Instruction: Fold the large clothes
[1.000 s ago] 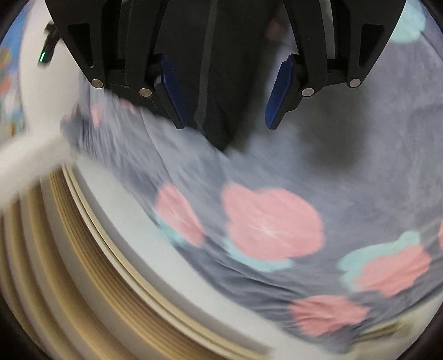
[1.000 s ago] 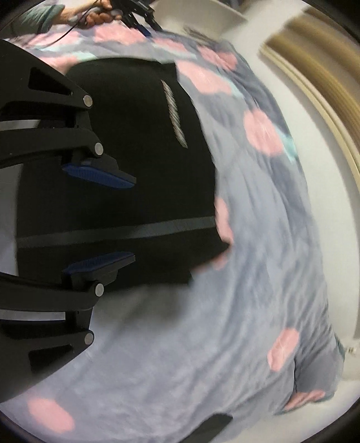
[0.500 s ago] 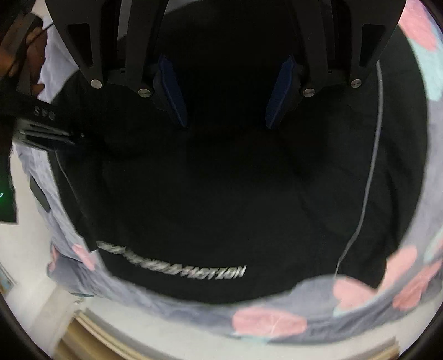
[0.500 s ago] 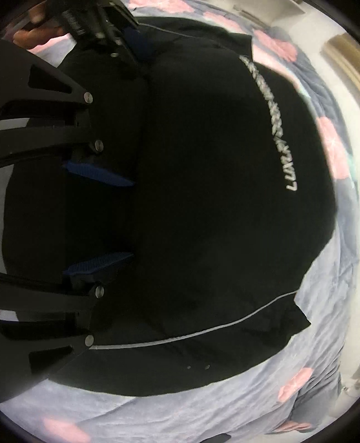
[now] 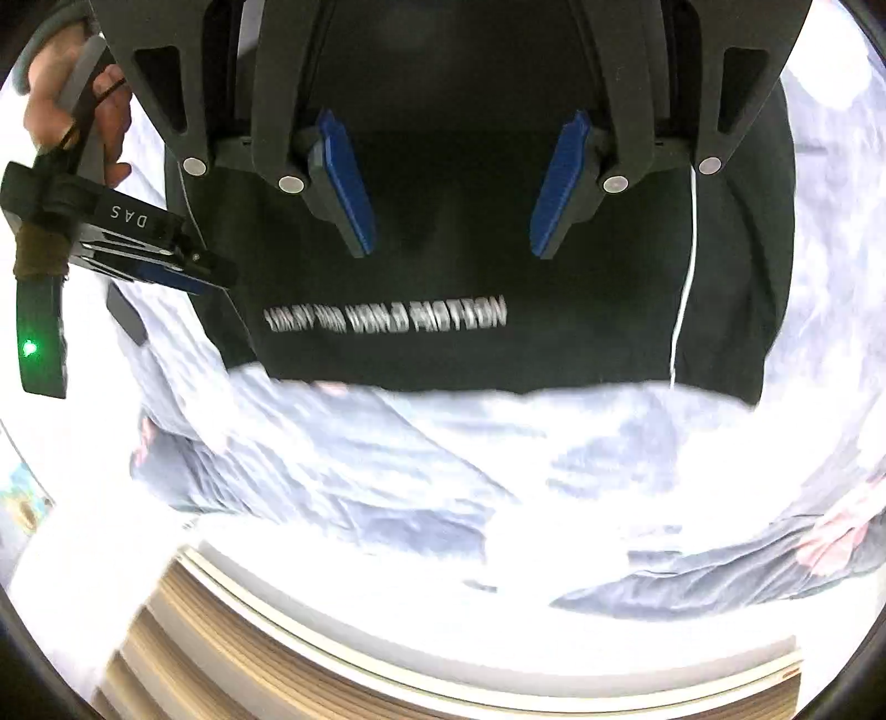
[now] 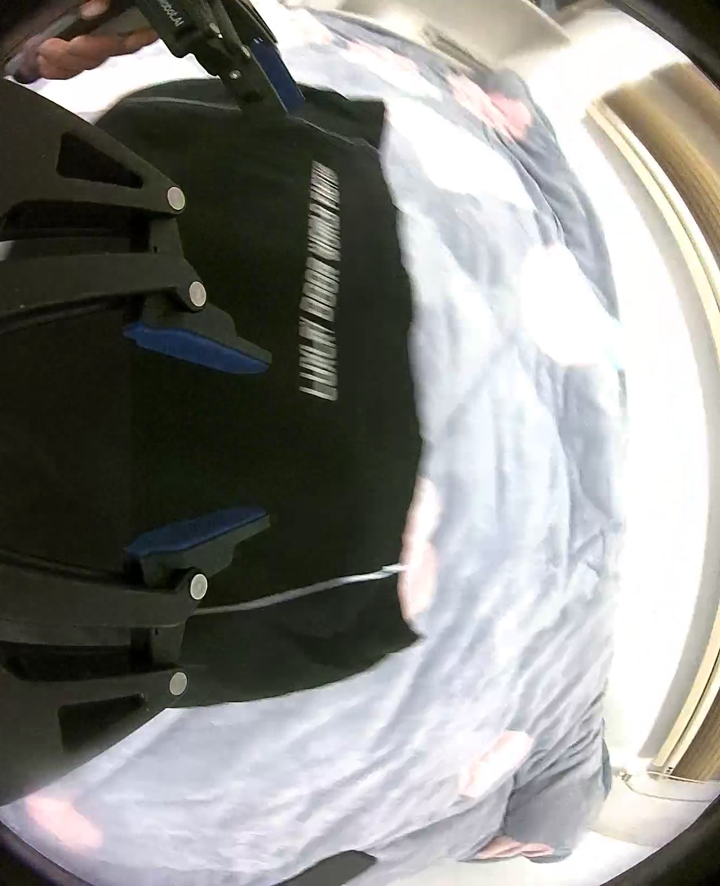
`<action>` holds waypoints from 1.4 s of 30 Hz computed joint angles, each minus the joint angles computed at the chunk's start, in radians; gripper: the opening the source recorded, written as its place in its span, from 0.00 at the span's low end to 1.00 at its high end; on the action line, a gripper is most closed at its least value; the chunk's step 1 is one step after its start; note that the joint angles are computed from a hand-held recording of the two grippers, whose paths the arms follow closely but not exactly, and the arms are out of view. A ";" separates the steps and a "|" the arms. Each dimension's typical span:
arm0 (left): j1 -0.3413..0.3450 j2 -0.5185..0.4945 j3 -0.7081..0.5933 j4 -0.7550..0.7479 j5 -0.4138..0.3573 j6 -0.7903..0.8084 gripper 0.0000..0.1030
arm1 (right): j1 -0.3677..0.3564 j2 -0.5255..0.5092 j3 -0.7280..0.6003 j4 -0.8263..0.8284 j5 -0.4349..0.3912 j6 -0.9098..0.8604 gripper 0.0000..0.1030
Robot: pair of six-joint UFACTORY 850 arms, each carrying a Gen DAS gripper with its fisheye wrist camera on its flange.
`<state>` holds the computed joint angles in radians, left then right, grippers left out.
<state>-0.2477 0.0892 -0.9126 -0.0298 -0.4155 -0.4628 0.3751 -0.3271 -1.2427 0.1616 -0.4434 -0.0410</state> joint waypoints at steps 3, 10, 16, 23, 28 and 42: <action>0.060 -0.123 -0.067 -0.109 -0.060 0.112 0.58 | -0.007 -0.122 -0.108 0.012 -0.070 0.008 0.52; 0.102 -0.241 -0.072 -0.311 -0.039 0.283 0.62 | -0.033 -0.226 -0.144 0.154 -0.100 -0.094 0.62; 0.114 -0.185 -0.039 -0.395 -0.021 0.401 0.62 | -0.108 -0.125 -0.051 0.426 -0.118 -0.358 0.63; 0.202 0.034 0.105 -0.326 -0.043 0.273 0.68 | -0.225 0.029 0.113 0.501 -0.083 -0.387 0.72; 0.289 0.160 0.206 -0.192 -0.059 0.101 0.68 | -0.292 0.065 0.164 0.438 -0.104 -0.333 0.74; 0.472 0.038 0.266 -0.850 -0.161 0.792 0.69 | -0.309 -0.023 0.145 0.506 -0.105 -0.531 0.84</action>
<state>0.2242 0.1274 -0.6462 -0.8795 -0.5760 0.3296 0.0657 -0.3502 -1.0974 0.6674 -0.5480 -0.5723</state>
